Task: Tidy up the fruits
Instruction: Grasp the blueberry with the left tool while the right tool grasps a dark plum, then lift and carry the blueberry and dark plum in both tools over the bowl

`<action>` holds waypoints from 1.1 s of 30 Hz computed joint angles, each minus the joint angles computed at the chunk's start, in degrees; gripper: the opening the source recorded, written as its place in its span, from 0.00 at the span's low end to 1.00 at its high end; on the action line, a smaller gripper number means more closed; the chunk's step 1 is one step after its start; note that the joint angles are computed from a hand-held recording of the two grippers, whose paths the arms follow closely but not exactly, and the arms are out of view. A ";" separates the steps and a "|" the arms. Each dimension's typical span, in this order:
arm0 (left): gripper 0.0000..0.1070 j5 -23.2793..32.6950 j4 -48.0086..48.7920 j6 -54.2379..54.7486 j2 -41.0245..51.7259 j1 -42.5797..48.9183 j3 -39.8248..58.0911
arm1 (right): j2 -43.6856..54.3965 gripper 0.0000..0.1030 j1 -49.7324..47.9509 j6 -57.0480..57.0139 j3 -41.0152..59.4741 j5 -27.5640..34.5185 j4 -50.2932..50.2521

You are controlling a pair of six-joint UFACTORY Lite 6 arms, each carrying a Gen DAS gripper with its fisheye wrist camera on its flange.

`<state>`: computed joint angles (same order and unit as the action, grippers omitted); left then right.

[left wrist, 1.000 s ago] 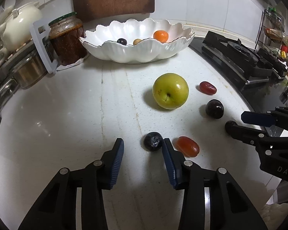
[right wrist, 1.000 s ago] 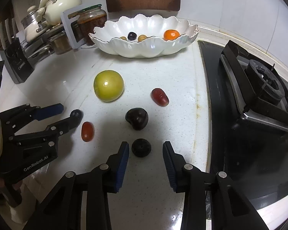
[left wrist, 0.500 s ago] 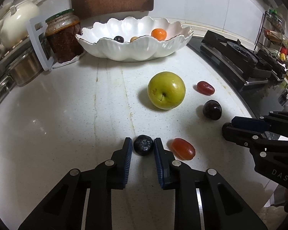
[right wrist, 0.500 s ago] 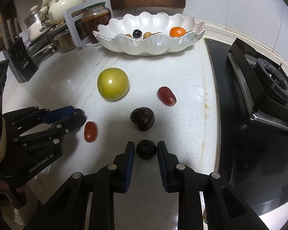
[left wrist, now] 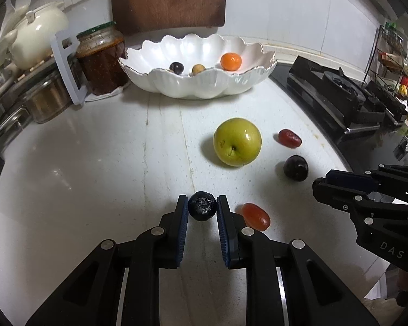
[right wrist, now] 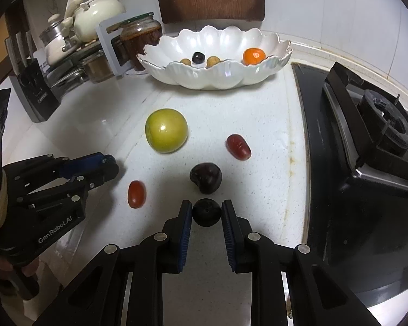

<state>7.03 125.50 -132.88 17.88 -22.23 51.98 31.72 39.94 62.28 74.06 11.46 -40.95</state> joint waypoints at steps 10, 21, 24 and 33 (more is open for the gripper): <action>0.21 1.61 -14.52 11.46 -5.52 -2.04 -2.70 | -4.20 0.23 0.05 7.84 -2.86 -0.75 -9.29; 0.20 5.58 -24.72 19.38 -10.85 -5.16 -3.37 | -9.87 0.23 -1.00 16.31 -5.94 -1.78 -19.91; 0.20 6.89 -26.62 20.82 -11.84 -6.11 -3.03 | -11.42 0.23 -1.40 19.00 -6.59 -1.97 -23.17; 0.20 8.89 -30.46 24.82 -13.46 -7.11 -0.41 | -13.90 0.23 -2.68 27.99 -5.70 -2.44 -34.16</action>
<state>15.92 95.04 -108.06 4.42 -29.34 51.58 17.82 37.26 90.26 68.37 9.02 -75.12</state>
